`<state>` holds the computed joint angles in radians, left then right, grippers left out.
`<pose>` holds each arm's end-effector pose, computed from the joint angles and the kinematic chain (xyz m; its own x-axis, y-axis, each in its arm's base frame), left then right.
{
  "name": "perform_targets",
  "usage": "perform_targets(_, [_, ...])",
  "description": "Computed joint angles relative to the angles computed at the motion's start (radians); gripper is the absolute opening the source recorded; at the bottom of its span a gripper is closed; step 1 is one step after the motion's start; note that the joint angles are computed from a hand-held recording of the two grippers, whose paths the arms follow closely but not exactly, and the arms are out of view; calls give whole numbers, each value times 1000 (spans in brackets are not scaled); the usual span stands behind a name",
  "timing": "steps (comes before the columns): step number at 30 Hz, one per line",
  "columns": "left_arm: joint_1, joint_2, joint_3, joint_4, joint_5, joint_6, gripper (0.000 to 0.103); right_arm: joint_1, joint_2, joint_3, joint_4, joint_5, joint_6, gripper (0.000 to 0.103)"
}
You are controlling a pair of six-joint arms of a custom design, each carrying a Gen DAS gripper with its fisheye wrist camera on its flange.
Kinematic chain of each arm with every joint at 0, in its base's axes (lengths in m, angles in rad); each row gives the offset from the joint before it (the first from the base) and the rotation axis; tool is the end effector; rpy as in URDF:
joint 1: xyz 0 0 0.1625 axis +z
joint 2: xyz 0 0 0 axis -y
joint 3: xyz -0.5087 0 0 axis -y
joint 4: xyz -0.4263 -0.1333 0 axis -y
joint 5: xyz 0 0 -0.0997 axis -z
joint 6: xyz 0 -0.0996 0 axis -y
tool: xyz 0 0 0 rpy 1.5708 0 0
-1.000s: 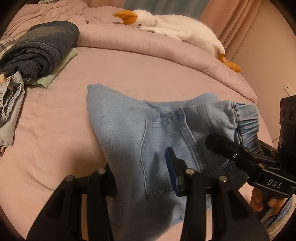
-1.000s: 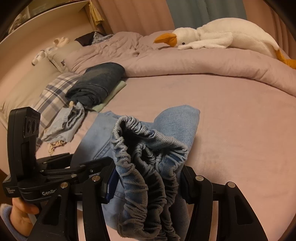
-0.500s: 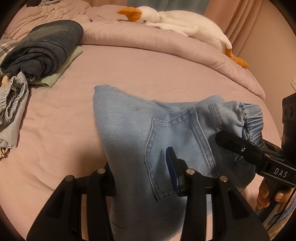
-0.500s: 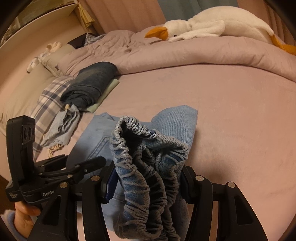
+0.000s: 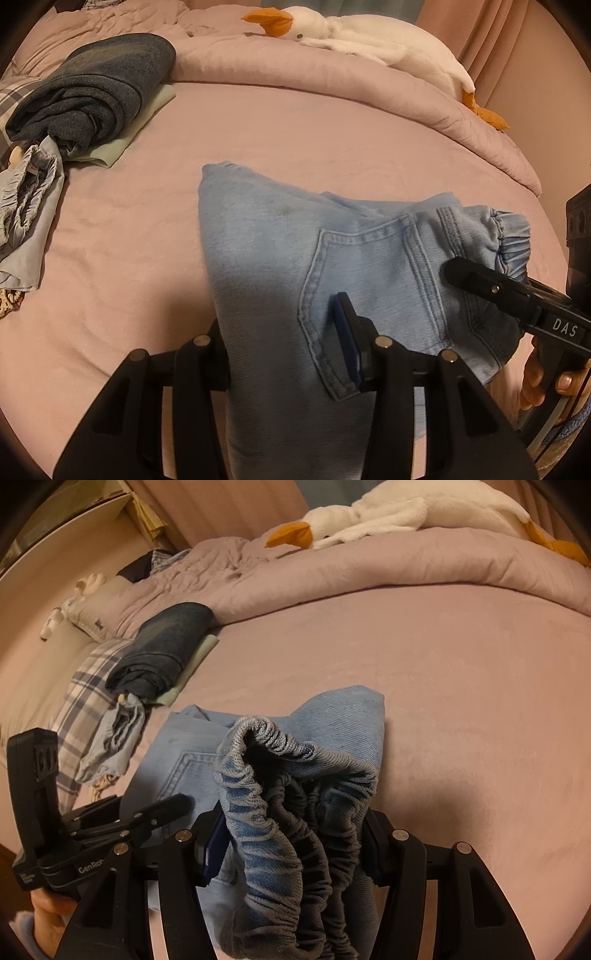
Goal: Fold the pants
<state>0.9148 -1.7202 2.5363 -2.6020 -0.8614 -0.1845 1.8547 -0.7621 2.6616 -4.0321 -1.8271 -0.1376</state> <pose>-0.0442 -0.3823 0.3024 -0.7837 0.2046 -0.5864 0.4599 0.8257 -0.3266 0.2063 -0.3212 0.0818 -0.9248 -0.2514 0.2856 -0.3674 0.7854 -0.4983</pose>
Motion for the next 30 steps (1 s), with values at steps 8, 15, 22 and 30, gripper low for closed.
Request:
perform_targets(8, [-2,3,7,12,27,-13,59,-20,-6,2,16,1,13,65])
perform_targets(15, [-8,-21,18,52,66,-56,77,-52,-27,15,53,12,51,76])
perform_targets(22, [-23,-75,35,113,71,-93,80,-50,-39,37,54,2,61,78])
perform_targets(30, [-67,-152,62,209,89,-170,83,-65,-22,75,13,0,72,79])
